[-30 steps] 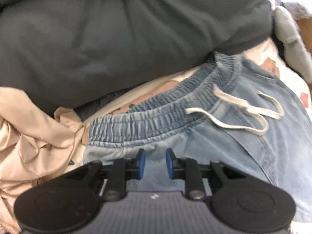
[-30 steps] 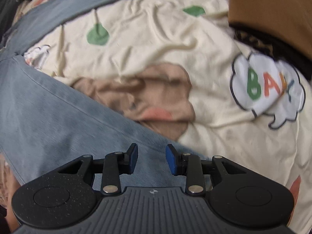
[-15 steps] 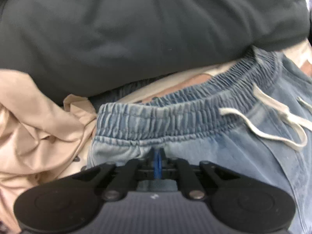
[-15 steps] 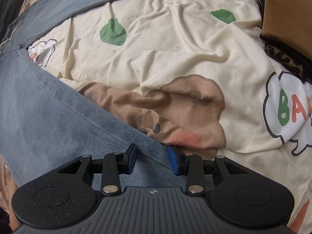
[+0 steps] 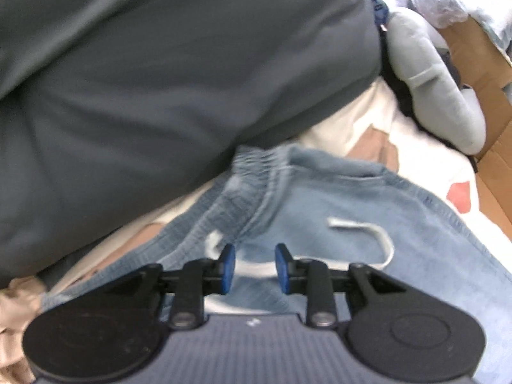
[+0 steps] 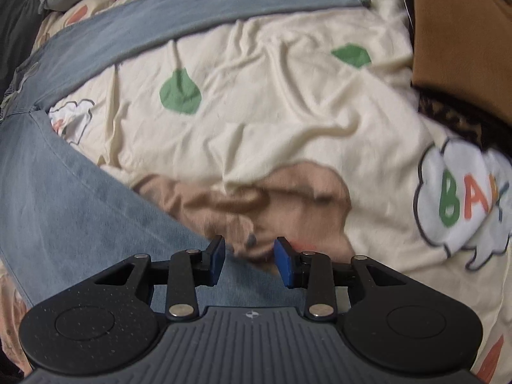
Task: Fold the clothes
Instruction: 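Pinch the elastic waistband with the left gripper and release it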
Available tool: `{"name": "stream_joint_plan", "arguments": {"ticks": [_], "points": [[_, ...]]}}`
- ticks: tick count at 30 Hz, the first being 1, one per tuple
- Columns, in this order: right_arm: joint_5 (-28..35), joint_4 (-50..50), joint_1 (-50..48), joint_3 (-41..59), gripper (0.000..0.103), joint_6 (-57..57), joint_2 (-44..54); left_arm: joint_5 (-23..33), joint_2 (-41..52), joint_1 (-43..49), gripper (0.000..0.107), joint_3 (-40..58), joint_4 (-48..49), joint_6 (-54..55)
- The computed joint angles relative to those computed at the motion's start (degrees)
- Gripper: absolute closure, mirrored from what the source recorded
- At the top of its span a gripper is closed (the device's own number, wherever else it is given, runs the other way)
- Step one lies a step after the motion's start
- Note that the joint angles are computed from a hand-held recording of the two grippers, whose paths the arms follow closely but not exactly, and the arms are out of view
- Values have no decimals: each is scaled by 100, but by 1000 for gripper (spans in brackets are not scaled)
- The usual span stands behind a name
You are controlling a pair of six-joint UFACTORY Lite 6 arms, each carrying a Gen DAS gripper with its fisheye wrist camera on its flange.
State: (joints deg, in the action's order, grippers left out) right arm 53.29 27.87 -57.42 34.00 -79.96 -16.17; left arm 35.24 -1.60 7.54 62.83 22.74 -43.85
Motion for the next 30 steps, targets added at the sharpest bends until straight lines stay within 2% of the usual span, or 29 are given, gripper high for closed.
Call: {"name": "stream_joint_plan", "arguments": {"ticks": [7,10,12,16,19,22,26,30], "points": [[50,254,335,118,62,103,-13,-546,1234,-45,77,726,624,-481],[42,273,376,137,62,74,-15,-603,1922,27,78,1266,720,-472],[-84,200,379,94,62,48,-45,-486,2283,33,78,1590,1114,-899],[-221,135,282,55,62,76,31,-259,2835,138,75,2211,1102,-932],[-343,59,296,-24,62,134,34,-151,3191,119,60,2560,1282,-936],[-408,-12,301,-91,62,178,1,-84,3603,247,57,2951,903,-596],[-481,-101,279,-146,62,217,-20,382,4225,141,53,3714,852,52],[-519,-129,248,-166,62,183,-36,709,4332,245,53,4116,350,655]]}}
